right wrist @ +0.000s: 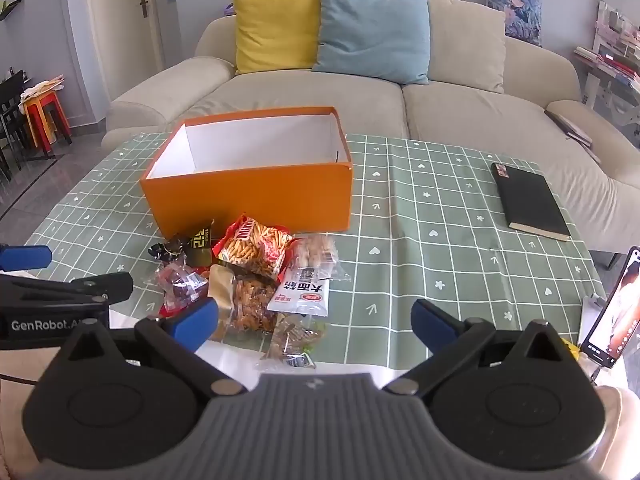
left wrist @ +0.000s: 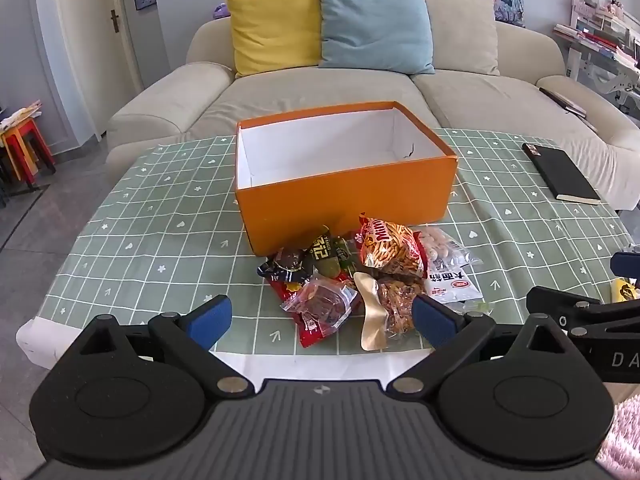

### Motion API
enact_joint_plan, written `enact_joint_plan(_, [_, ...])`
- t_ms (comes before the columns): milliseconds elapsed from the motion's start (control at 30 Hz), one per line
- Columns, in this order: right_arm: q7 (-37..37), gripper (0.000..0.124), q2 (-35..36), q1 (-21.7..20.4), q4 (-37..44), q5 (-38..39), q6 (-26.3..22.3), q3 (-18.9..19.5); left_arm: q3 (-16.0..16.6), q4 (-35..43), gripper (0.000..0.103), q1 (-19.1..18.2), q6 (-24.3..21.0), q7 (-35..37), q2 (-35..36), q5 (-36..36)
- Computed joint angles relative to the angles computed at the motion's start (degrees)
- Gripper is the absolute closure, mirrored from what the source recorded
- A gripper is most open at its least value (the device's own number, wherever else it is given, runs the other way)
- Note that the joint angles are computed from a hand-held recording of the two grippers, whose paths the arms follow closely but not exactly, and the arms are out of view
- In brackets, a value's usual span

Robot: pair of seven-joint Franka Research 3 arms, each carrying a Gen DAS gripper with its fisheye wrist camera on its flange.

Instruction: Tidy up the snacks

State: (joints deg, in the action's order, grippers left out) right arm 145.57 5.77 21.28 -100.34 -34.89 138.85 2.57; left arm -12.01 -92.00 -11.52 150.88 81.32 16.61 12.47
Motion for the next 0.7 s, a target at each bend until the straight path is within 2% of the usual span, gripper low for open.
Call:
enact_joint_plan(133, [0.1, 0.024, 0.1, 0.1, 0.2, 0.0, -0.2, 0.0, -0.8, 0.8, 0.000, 1.2, -0.8, 2.5, 0.5, -2.7])
enact_joint_plan(167, [0.3, 0.024, 0.2, 0.1, 0.2, 0.0, -0.2, 0.0, -0.1, 0.1, 0.000, 0.9, 0.2, 1.4, 0.3, -1.7])
enact_joint_plan(367, [0.2, 0.024, 0.4, 0.2, 0.5, 0.2, -0.6, 0.0, 1.0, 0.3, 0.000, -1.0, -1.1, -1.5, 0.3, 2.8])
enact_joint_plan(700, [-0.5, 0.024, 0.4, 0.2, 0.3, 1.1, -0.4, -0.1, 0.3, 0.5, 0.000, -0.7, -2.3, -0.8, 0.4, 2.4])
